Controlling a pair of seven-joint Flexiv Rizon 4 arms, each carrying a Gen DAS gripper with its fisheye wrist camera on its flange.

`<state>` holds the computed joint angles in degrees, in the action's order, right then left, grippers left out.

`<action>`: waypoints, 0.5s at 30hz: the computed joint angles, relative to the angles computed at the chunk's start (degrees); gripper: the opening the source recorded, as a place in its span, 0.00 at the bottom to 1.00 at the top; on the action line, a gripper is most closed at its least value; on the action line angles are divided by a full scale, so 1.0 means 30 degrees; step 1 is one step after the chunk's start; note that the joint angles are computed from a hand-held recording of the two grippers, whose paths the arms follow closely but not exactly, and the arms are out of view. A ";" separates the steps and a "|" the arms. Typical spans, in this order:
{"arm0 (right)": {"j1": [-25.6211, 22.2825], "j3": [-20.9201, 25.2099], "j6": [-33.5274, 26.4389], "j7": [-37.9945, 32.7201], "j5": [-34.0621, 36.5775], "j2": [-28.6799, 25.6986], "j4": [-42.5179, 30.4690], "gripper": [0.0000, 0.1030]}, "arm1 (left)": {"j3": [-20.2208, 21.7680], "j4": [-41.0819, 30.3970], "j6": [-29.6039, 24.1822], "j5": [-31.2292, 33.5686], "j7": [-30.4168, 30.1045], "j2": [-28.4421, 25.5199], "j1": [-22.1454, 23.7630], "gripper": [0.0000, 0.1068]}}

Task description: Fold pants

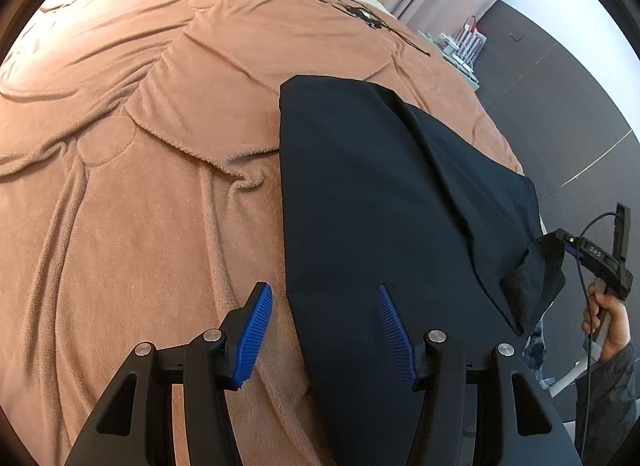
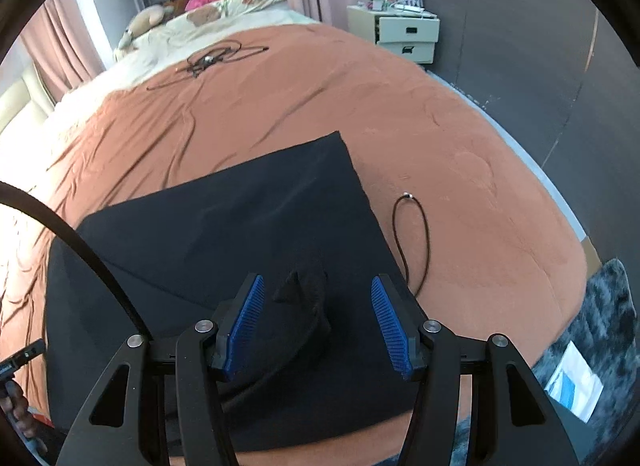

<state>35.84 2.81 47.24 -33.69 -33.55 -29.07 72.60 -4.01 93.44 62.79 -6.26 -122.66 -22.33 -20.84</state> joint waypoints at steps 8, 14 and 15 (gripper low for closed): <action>0.0225 -0.0671 0.0763 0.1450 -0.1402 0.1145 0.1732 0.06 | 0.0044 -0.0344 -0.0527 0.0106 -0.0020 -0.0249 -0.0054 0.53; -0.0379 -0.0565 0.2269 0.6475 -0.4515 0.3477 0.5935 0.05 | 0.0036 -0.0701 -0.0780 0.0262 -0.0011 -0.0459 -0.0164 0.52; -0.0536 -0.0394 0.2244 0.6861 -0.4807 0.3560 0.6226 0.05 | 0.0050 -0.0760 -0.0837 0.0314 -0.0014 -0.0495 -0.0191 0.52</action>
